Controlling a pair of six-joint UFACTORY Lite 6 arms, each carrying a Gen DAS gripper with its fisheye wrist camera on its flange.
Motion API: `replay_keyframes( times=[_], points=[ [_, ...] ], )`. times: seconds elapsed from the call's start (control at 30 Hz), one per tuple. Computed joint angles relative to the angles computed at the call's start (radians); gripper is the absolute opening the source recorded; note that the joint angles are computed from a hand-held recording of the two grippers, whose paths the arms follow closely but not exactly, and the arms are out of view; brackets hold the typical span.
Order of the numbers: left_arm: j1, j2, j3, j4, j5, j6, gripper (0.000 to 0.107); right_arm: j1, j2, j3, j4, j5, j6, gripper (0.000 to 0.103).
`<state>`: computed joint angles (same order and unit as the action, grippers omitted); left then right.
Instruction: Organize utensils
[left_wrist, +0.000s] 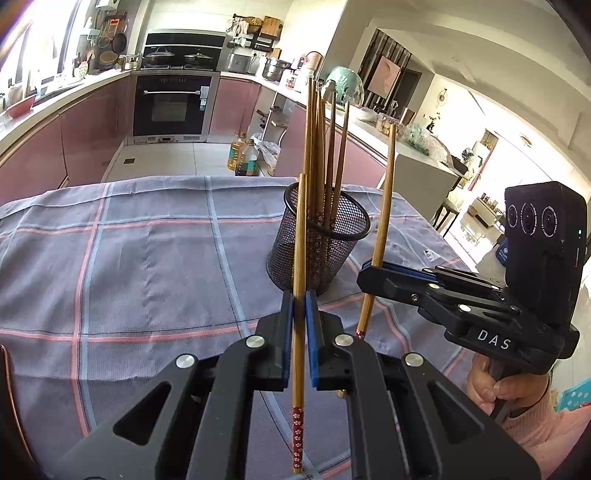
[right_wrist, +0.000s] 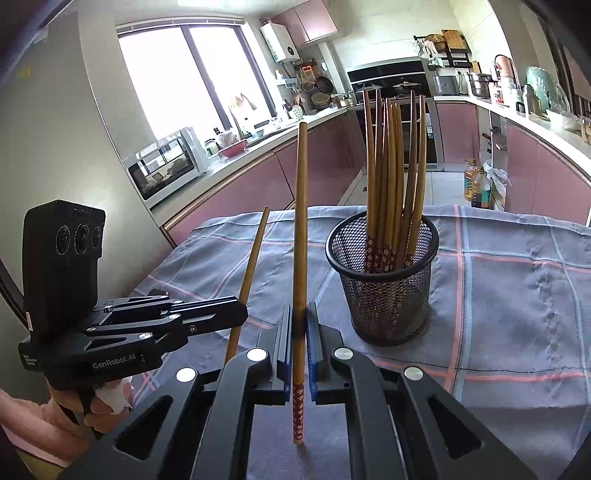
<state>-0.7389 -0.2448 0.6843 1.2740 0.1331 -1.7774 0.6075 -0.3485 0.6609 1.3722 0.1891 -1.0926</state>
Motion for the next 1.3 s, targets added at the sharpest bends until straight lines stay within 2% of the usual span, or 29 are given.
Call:
replay_keyframes(
  times=[0.77,1.3],
  points=[
    [-0.001,-0.011,0.03,0.002,-0.001,0.003,0.008,-0.011,-0.023,0.025,-0.047,-0.011,0.028,0.006],
    [-0.002,-0.007,0.056,-0.022,0.007,0.033,0.008,-0.073,-0.074,0.026,-0.108,0.031,0.062,0.006]
  ],
)
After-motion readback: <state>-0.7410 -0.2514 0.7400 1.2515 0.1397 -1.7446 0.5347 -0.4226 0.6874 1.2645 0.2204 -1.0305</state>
